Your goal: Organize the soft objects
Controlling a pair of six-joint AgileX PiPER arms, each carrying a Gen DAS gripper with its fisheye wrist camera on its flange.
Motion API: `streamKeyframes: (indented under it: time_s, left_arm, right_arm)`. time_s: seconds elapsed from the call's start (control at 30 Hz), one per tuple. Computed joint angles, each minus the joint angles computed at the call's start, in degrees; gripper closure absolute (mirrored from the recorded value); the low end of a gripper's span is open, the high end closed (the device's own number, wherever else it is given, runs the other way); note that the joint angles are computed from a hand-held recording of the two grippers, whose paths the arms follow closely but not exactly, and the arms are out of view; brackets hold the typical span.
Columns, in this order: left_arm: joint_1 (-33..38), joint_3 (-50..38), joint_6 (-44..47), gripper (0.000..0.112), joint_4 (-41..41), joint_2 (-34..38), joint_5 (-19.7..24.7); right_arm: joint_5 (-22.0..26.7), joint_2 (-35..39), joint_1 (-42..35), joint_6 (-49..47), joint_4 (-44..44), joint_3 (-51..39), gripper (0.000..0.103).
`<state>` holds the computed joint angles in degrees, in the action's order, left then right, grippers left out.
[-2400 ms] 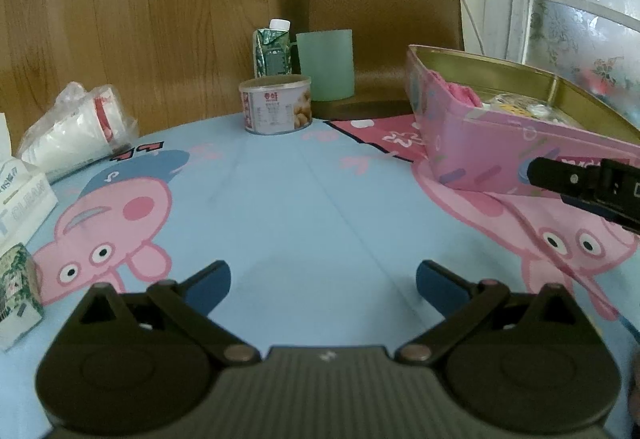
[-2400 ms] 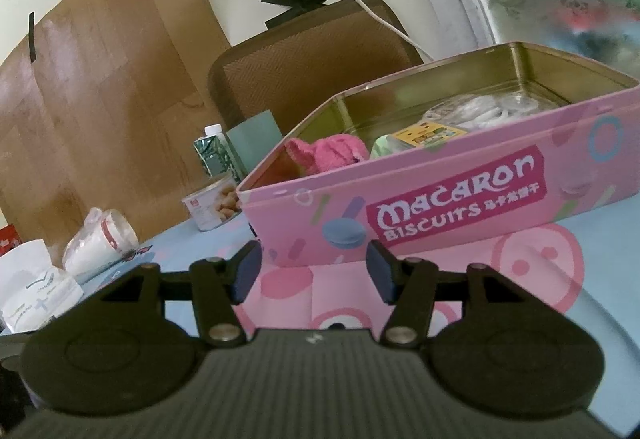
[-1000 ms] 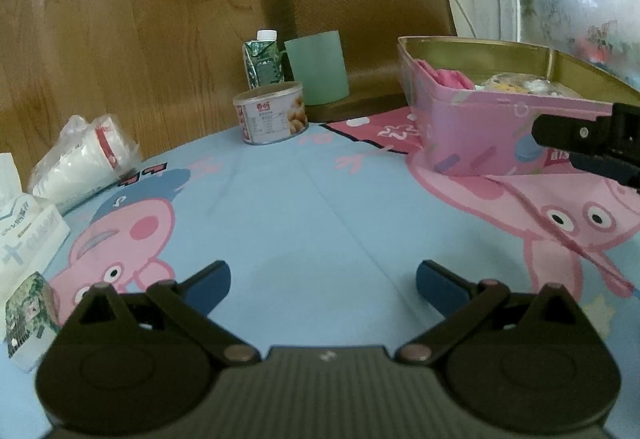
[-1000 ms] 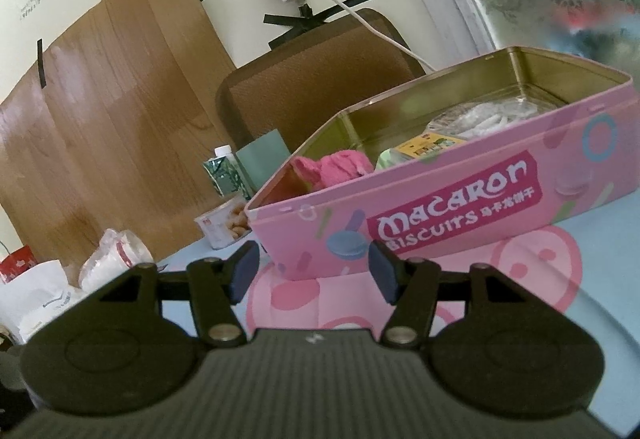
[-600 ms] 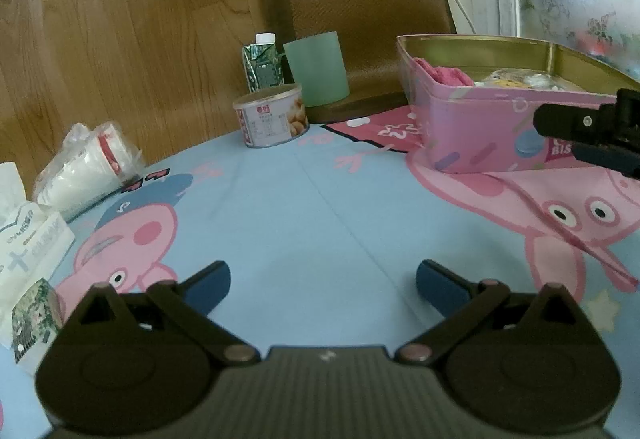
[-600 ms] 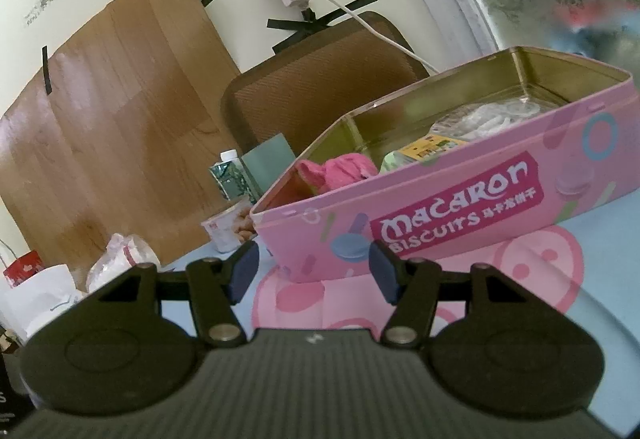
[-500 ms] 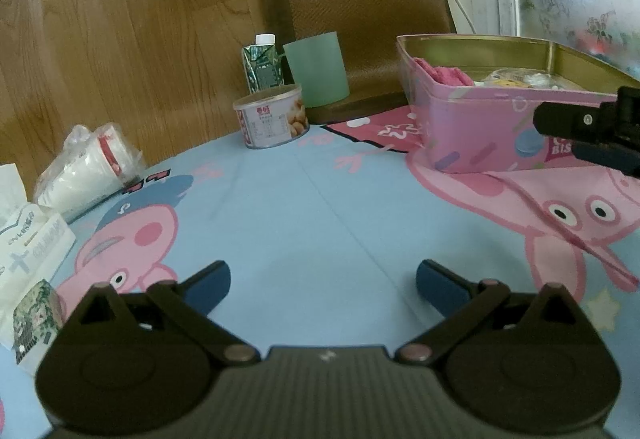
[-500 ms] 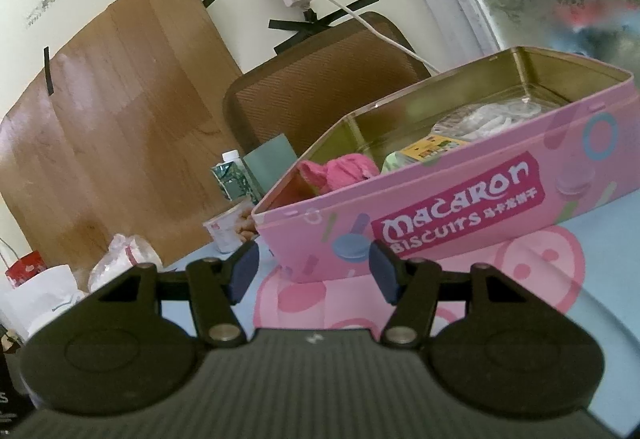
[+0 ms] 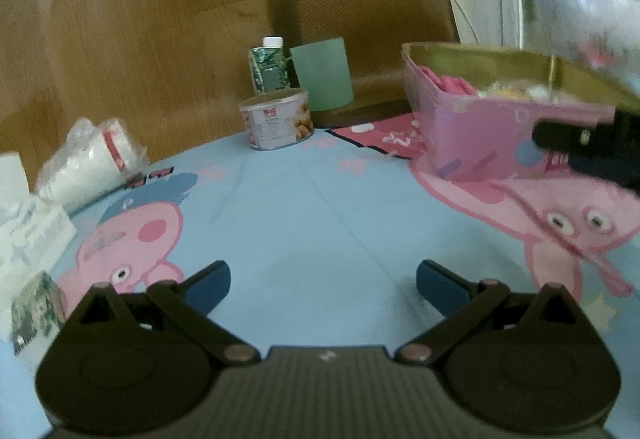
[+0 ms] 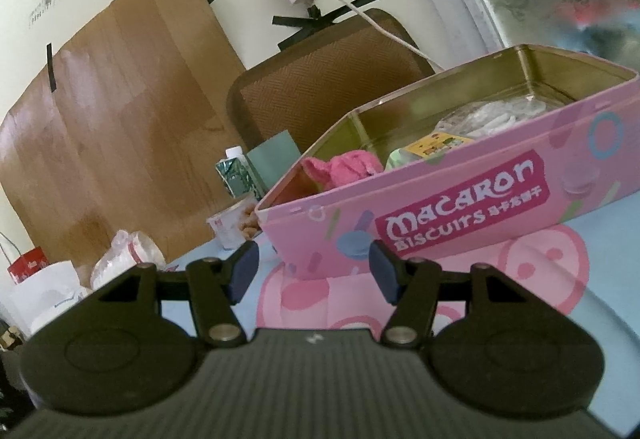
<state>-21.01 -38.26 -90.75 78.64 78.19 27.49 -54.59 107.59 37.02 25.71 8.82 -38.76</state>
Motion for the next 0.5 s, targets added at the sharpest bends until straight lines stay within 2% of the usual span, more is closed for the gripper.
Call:
streamKeyframes:
  time_s: [0.1, 0.2, 0.27, 0.3, 0.37, 0.4, 0.43, 0.47, 0.5]
  left_arm:
    - [3.9, 5.1, -4.0, 0.01, 3.4, -6.2, -4.7]
    - [7.9, 12.1, -6.3, 0.01, 5.1, -15.7, -5.0]
    - [11.0, 16.4, -7.0, 0.01, 3.9, -23.0, -2.4]
    - [12.3, 18.7, -9.0, 0.01, 4.0, -26.8, 0.4]
    - [12.0, 22.5, -15.8, 0.01, 4.4, -33.2, 10.6]
    - [13.4, 24.3, -19.6, 0.01, 4.8, -36.5, 14.4]
    - [15.2, 25.7, -22.4, 0.01, 5.2, -38.9, 15.8]
    - [18.8, 27.0, -25.0, 0.01, 5.9, -41.6, 14.9]
    - [23.8, 28.4, -28.0, 0.01, 7.4, -44.1, 11.8]
  right_arm:
    - [3.6, -0.3, -0.2, -1.2, -1.2, -1.6, 0.04]
    - [9.0, -0.6, 0.4, -4.5, -1.3, -4.0, 0.039]
    - [12.0, -0.4, 1.0, -6.0, -4.7, -6.1, 0.039]
    - [13.9, 0.0, 1.6, -6.3, -7.2, -7.8, 0.039]
    - [19.1, 1.1, 3.5, -5.4, -13.1, -12.8, 0.039]
    - [22.6, 2.3, 4.8, -3.3, -18.1, -16.8, 0.039]
    - [25.5, 3.5, 6.2, -1.9, -21.7, -20.3, 0.038]
    - [28.4, 4.9, 8.0, -0.7, -25.0, -24.4, 0.038]
    - [31.9, 6.8, 10.0, 2.0, -30.2, -29.5, 0.037]
